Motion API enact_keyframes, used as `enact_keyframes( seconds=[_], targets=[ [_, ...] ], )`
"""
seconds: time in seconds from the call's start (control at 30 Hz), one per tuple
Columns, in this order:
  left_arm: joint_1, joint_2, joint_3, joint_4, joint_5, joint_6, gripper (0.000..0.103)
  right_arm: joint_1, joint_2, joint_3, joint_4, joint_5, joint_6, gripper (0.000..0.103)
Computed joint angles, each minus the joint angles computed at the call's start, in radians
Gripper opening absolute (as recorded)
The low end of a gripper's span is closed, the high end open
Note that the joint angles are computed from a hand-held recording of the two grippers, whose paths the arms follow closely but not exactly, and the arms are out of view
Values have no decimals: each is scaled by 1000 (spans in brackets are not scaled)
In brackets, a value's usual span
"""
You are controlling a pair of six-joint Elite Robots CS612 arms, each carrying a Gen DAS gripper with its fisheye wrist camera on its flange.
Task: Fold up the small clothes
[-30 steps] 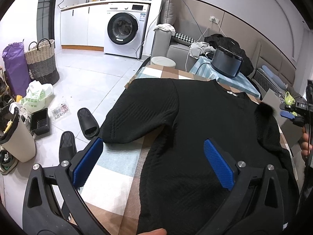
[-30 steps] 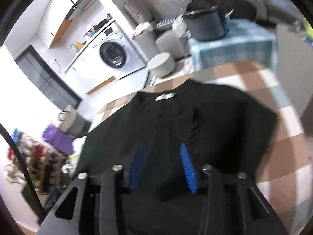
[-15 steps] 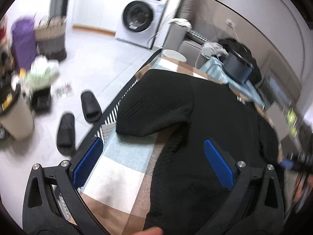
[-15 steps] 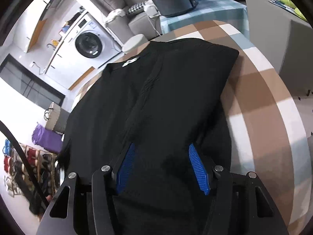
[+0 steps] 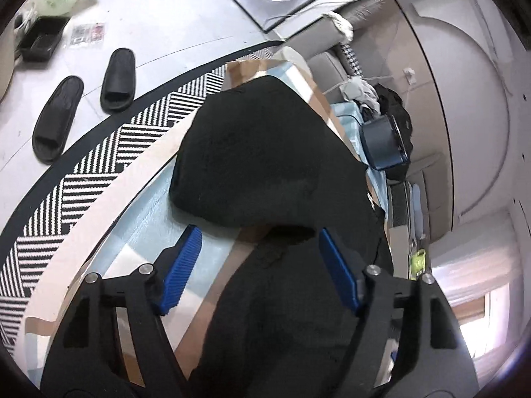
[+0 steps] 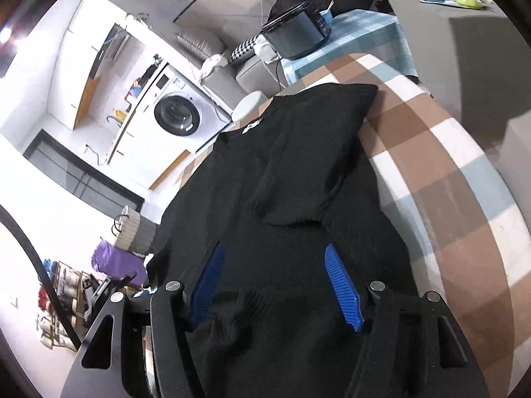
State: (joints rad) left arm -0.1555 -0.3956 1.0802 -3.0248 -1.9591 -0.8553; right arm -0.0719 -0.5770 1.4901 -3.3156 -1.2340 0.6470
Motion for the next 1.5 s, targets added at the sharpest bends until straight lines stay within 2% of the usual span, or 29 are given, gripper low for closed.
enact_keyframes(
  seconds=[0.13, 0.23, 0.3, 0.33, 0.4, 0.47, 0.6, 0.7, 0.73, 0.8, 0.83, 0.87, 0.9, 0.93, 0.97, 1.0, 1.03, 1.07, 1.1, 1.17, 1.33, 1.4, 1.5],
  targets=[
    [-10, 23, -51, 46, 63, -20, 68, -7, -19, 43, -37, -20, 22, 66],
    [-20, 39, -98, 120, 131, -12, 48, -8, -26, 62, -50, -31, 41, 66],
    [-24, 53, -132, 159, 164, -16, 29, -12, -25, 69, -57, -28, 55, 66],
    [-26, 55, -144, 184, 184, -11, 23, -13, -25, 72, -60, -26, 59, 66],
    [-31, 64, -174, 226, 228, 2, 5, -15, -25, 79, -67, -25, 65, 66],
    [-39, 70, -189, 210, 282, 23, 2, -16, -25, 86, -70, -24, 74, 66],
    [-71, 41, -168, 133, 425, 171, 2, -18, -27, 94, -64, -29, 66, 66],
    [-117, 37, -205, 57, 534, 378, 2, -20, -30, 101, -67, -26, 63, 66],
    [-132, 42, -227, 34, 542, 458, 2, -20, -31, 102, -67, -24, 62, 66],
    [-157, 56, -277, 25, 515, 596, 2, -21, -35, 106, -65, -27, 60, 66],
    [-173, 69, -318, 69, 451, 692, 2, -21, -38, 108, -64, -28, 57, 66],
    [-177, 83, -358, 122, 389, 746, 6, -20, -41, 111, -62, -32, 52, 66],
    [-182, 96, -391, 190, 316, 794, 14, -20, -44, 114, -63, -36, 51, 66],
    [-187, 110, -422, 259, 245, 835, 18, -20, -44, 116, -65, -39, 52, 66],
    [-191, 117, -435, 303, 216, 857, 29, -21, -45, 119, -68, -40, 55, 66],
    [-195, 118, -431, 318, 211, 857, 42, -22, -46, 122, -70, -43, 60, 66],
    [-191, 118, -417, 307, 192, 832, 49, -22, -47, 127, -70, -48, 67, 66],
    [-185, 116, -403, 288, 168, 804, 62, -23, -48, 130, -72, -49, 69, 66],
    [-177, 113, -388, 266, 149, 769, 69, -24, -50, 136, -71, -52, 71, 66],
    [-159, 109, -367, 243, 125, 703, 71, -27, -53, 143, -69, -55, 71, 66],
    [-124, 106, -338, 219, 163, 577, 71, -31, -49, 138, -51, -48, 69, 66],
    [-101, 90, -285, 174, 145, 557, 71, -30, -47, 134, -52, -44, 66, 66],
    [-90, 48, -192, 107, 165, 563, 71, -28, -51, 135, -46, -37, 49, 66]
  ],
)
